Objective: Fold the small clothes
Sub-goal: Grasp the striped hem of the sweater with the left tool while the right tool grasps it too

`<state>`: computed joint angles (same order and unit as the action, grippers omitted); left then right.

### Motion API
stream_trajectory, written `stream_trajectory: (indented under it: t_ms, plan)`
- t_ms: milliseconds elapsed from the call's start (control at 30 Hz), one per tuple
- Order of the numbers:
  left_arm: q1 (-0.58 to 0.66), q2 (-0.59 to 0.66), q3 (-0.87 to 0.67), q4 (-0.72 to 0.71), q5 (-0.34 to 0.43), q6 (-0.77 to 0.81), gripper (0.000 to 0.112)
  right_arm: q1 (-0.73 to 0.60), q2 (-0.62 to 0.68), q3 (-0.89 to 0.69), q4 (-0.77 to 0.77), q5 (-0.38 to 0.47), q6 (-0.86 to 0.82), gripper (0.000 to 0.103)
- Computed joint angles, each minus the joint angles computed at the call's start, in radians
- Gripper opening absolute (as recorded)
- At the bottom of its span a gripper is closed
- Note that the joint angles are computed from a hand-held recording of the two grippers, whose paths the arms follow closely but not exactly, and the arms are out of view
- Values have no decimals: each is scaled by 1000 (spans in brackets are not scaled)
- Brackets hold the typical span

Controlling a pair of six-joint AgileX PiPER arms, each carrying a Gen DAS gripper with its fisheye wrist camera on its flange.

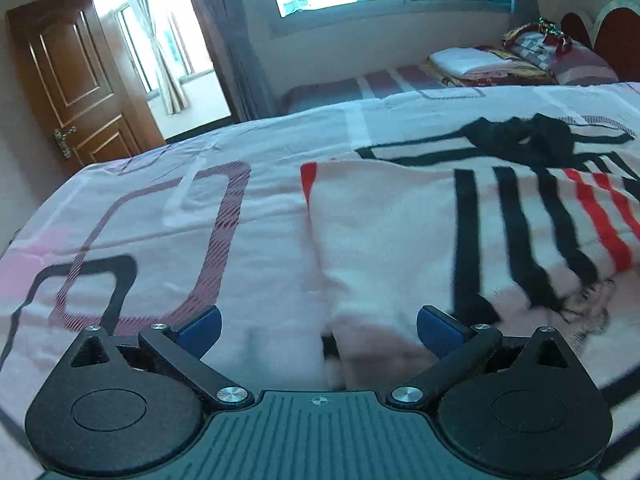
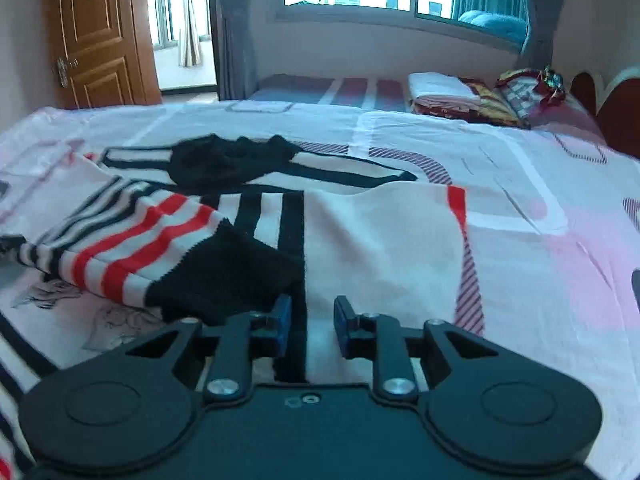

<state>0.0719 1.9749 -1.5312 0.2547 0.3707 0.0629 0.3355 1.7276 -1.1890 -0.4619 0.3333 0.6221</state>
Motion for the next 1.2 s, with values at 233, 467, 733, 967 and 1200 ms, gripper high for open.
stream_trajectory:
  t_ms: [233, 467, 733, 967, 1200]
  plan:
    - [-64, -171, 215, 177, 19, -196, 103, -89, -159, 166, 392, -33, -346, 27]
    - [-55, -291, 355, 63, -22, -75, 103, -53, -319, 298, 322, -10, -196, 32]
    - [78, -460, 559, -524, -41, 540, 103, 144, -467, 425, -10, 94, 285, 35]
    - [348, -593, 676, -928, 208, 1002, 103, 325, -649, 536, -86, 254, 559, 40]
    - [663, -519, 646, -1065, 648, 1169, 74, 470, -829, 674, -79, 309, 757, 42]
